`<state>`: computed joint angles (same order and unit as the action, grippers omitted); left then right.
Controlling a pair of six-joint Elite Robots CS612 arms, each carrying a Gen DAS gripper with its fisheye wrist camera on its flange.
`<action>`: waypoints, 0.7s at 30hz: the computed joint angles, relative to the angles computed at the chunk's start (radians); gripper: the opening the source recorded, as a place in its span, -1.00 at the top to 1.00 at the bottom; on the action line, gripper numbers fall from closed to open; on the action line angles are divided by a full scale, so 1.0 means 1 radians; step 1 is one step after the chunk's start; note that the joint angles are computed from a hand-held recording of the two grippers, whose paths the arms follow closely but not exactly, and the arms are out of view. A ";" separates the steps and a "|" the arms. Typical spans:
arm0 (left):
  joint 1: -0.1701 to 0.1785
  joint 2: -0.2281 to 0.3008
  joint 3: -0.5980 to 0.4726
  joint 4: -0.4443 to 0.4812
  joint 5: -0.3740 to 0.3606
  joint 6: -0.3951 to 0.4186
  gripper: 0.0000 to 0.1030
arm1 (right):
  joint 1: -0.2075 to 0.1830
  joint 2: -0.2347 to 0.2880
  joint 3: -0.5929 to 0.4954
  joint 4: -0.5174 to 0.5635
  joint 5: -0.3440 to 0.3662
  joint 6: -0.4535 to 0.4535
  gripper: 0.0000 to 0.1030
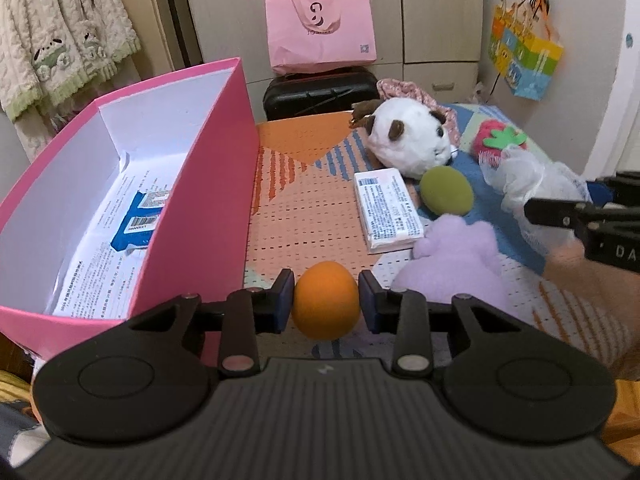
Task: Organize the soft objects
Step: 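Grasp the orange sponge with the left gripper while the right gripper grasps the white bath puff, then carry the orange sponge and white bath puff over the pink box with both grippers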
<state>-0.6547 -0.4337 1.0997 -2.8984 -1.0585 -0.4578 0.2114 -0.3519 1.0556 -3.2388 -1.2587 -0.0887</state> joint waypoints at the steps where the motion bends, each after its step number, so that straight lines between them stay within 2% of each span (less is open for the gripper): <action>1: 0.001 -0.004 0.008 -0.013 -0.010 -0.001 0.34 | 0.001 -0.006 0.010 -0.006 -0.001 0.000 0.23; 4: 0.003 -0.019 0.035 -0.050 -0.037 0.002 0.34 | 0.004 -0.028 0.043 -0.016 0.003 -0.021 0.23; 9: 0.004 -0.047 0.083 -0.101 -0.071 0.029 0.34 | 0.011 -0.070 0.085 0.023 0.014 -0.105 0.23; 21: 0.016 -0.125 0.220 -0.149 -0.172 0.001 0.34 | 0.025 -0.144 0.171 0.136 0.154 -0.194 0.23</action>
<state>-0.6385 -0.5589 1.3198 -3.0478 -1.2300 -0.4566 0.2363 -0.4958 1.2269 -3.1029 -1.1051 -0.2823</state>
